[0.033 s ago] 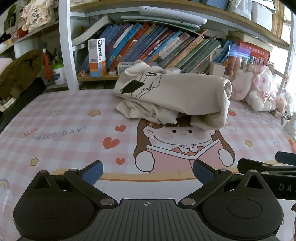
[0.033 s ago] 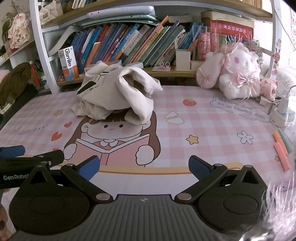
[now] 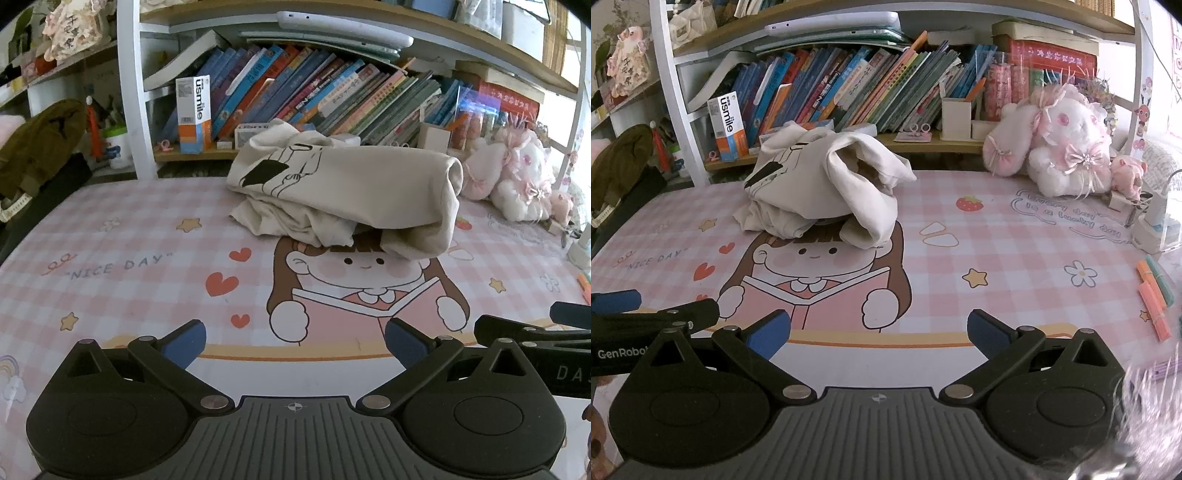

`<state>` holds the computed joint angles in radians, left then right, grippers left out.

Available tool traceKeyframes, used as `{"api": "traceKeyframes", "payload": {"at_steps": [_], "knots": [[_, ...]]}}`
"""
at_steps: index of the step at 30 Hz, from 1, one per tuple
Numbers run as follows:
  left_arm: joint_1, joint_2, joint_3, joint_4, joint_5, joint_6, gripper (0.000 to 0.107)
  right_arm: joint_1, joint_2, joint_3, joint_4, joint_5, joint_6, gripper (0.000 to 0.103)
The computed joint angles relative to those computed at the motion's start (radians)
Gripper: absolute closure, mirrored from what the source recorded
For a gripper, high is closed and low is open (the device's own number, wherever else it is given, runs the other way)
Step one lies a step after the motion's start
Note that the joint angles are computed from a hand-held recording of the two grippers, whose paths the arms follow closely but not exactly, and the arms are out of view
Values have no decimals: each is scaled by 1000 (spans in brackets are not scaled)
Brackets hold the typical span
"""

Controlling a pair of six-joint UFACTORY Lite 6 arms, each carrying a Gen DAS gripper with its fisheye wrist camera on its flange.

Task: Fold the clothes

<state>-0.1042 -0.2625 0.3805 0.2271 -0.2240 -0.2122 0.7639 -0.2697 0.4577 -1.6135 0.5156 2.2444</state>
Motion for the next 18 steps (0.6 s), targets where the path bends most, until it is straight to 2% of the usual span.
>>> {"api": "traceKeyframes", "payload": {"at_steps": [11, 18], "knots": [[-13, 20, 22, -70, 13, 60, 4, -16, 5, -3, -26, -15, 20, 0], [-5, 18, 13, -55, 2, 48, 4, -16, 13, 5, -20, -20, 17, 0]]}}
